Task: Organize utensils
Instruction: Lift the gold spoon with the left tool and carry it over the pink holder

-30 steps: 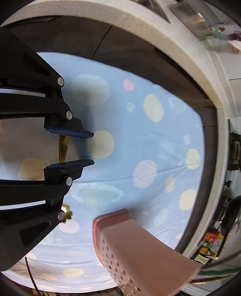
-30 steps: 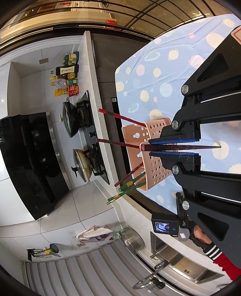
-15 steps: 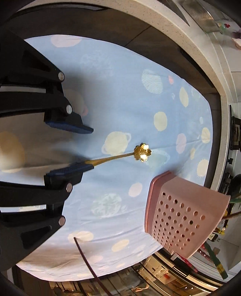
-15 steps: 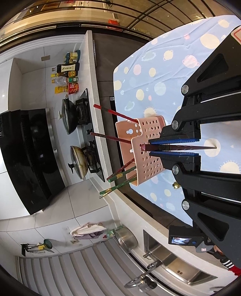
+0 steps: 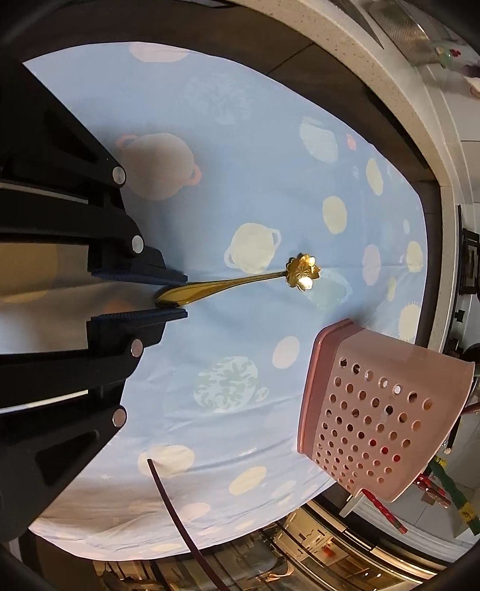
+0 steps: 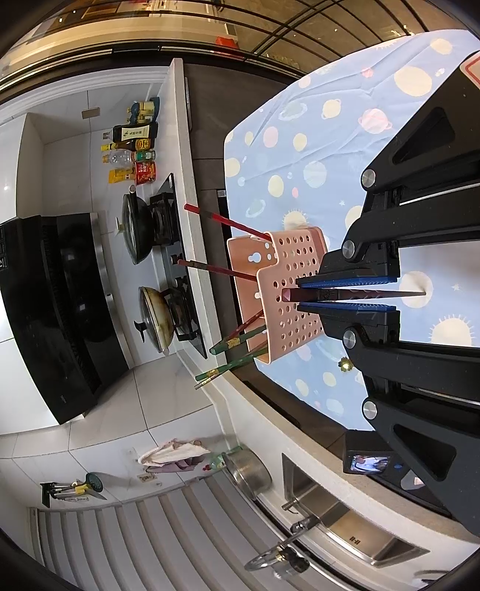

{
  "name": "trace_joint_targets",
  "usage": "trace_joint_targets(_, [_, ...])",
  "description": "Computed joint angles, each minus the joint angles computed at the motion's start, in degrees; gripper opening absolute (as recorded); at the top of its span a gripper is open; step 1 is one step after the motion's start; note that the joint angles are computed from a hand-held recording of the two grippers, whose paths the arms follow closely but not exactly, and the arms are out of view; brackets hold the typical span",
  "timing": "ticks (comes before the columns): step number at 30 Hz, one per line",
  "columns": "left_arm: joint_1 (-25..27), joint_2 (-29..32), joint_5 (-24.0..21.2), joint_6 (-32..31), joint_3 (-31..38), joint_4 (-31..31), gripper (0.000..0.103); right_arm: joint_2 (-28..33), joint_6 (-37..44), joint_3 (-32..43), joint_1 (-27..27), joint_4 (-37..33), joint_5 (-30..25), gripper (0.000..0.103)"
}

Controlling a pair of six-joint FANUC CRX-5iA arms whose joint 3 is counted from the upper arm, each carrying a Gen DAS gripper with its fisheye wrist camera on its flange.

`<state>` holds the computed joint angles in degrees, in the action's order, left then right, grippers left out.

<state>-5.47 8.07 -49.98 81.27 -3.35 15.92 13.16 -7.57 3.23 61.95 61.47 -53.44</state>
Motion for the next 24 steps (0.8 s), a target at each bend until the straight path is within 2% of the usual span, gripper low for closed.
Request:
trace_joint_targets(3, [0.97, -0.13, -0.04, -1.13, -0.68, 3.01, 0.011, -0.15, -0.34, -0.23, 0.02, 0.13, 0.09, 0.007])
trace_joint_targets(12, [1.38, -2.98, 1.6, -1.62, -2.12, 3.64, 0.009, -0.36, -0.73, -0.53, -0.1, 0.26, 0.26, 0.007])
trace_joint_targets(15, [1.87, -4.99, 2.38, -2.85, -2.74, 5.22, 0.002, -0.54, -1.03, -0.74, -0.21, 0.59, 0.29, 0.007])
trace_joint_targets(17, [2.09, -5.93, 2.59, -3.7, -2.57, 5.92, 0.001, -0.61, -1.49, -0.87, -0.29, 0.87, 0.39, 0.007])
trace_joint_targets(24, [1.57, -6.59, 1.6, -3.43, 0.56, 4.01, 0.0, -0.79, -1.72, -0.86, -0.3, 1.66, 0.62, 0.007])
